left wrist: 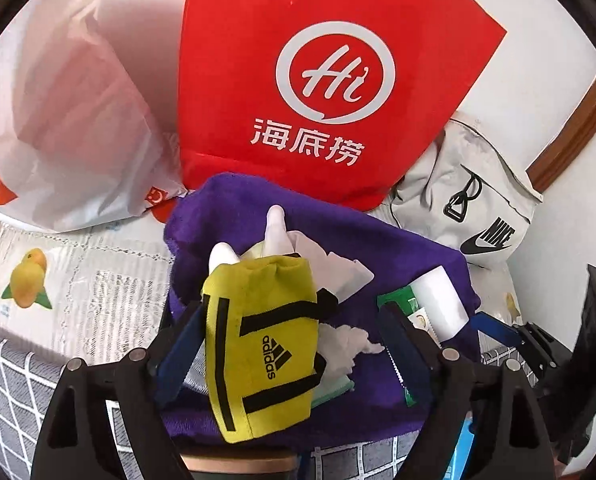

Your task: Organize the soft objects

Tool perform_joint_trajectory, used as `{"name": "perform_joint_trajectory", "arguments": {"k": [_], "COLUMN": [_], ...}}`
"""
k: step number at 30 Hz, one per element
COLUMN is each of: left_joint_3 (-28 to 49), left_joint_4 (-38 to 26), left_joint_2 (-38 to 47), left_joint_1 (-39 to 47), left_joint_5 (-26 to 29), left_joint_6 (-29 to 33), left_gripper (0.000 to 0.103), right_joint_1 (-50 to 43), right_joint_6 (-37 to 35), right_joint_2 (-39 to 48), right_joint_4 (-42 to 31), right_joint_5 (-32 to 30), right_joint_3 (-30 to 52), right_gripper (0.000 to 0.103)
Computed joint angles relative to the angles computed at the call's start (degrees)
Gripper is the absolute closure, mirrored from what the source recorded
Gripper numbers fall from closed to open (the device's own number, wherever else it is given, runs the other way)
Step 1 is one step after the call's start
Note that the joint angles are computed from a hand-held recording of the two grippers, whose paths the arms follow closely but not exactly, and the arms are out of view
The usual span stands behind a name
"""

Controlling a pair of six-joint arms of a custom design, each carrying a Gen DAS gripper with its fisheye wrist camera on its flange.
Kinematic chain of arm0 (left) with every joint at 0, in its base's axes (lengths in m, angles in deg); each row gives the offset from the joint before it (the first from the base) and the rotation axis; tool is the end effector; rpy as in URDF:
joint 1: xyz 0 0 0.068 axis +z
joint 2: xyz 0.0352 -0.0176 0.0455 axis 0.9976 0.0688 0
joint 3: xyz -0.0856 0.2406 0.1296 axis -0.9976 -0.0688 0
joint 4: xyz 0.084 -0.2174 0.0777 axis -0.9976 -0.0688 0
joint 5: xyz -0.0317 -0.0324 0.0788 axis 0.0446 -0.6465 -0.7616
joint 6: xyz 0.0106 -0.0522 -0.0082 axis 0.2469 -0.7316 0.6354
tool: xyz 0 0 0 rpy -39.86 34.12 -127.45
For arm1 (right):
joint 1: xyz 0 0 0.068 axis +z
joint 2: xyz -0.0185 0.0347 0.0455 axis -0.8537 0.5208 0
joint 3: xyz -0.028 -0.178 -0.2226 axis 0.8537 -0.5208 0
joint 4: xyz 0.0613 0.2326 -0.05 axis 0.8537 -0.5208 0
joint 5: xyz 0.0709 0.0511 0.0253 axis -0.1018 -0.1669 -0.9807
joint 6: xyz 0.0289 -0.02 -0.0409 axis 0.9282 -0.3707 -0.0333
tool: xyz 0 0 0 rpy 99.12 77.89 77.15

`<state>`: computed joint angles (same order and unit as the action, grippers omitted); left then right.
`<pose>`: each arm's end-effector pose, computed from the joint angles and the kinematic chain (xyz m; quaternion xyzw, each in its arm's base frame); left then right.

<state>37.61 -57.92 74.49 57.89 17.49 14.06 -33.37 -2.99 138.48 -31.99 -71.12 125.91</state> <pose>0.3222 -0.1768 0.2247 0.0852 0.9471 -0.1712 0.2579 0.2490 0.1111 0.2013 -0.0197 0.9530 0.0430 0.2994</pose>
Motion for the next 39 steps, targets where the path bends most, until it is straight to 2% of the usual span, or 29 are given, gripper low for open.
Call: {"name": "perform_joint_trajectory", "arguments": {"k": [4, 9, 12, 17, 21, 25, 30, 35, 39], "left_joint_3": [-0.4, -2.5, -4.9, -11.6, -16.4, -19.6, -20.4, -19.3, -18.7], "left_joint_4": [-1.6, -5.1, -7.6, -11.2, -14.4, -18.6, -24.5, -30.9, -34.7], "left_joint_2": [-2.5, -8.2, -12.8, -23.0, -30.7, -37.2, -40.9, -41.3, -40.6], "left_joint_1": [-0.9, -2.0, -3.3, -4.7, -7.3, -13.0, -24.7, -38.6, -47.2], "left_joint_5": [-2.8, -7.4, -11.4, -13.2, -14.4, -17.6, -25.5, -34.0, -37.3], "left_joint_6": [0.7, 2.3, 2.9, 1.3, -1.1, -5.5, -13.8, -23.7, -31.7], "left_gripper": [0.017, 0.017, 0.017, 0.017, 0.017, 0.017, 0.017, 0.017, 0.017], "right_joint_1": [1.9, 5.9, 10.3, 20.2, 30.9, 42.8, 54.5, 63.9, 71.7], "right_joint_6": [1.8, 6.4, 10.6, 20.2, 29.8, 42.9, 58.0, 73.1, 86.2], "right_joint_2": [-3.4, -10.2, -13.6, -19.5, -20.8, -20.1, -17.2, -13.8, -10.2], "right_joint_4": [-1.4, -6.8, -10.6, -16.6, -23.5, -32.4, -42.1, -51.0, -59.3], "right_joint_5": [1.4, 4.7, 8.4, 14.9, 22.1, 28.9, 33.5, 35.4, 35.6], "right_joint_3": [-0.6, -1.8, -2.2, -3.3, -1.5, 1.4, 4.7, 6.7, 8.9], "right_gripper": [0.032, 0.032, 0.023, 0.02, 0.013, 0.009, 0.008, 0.007, 0.007]}}
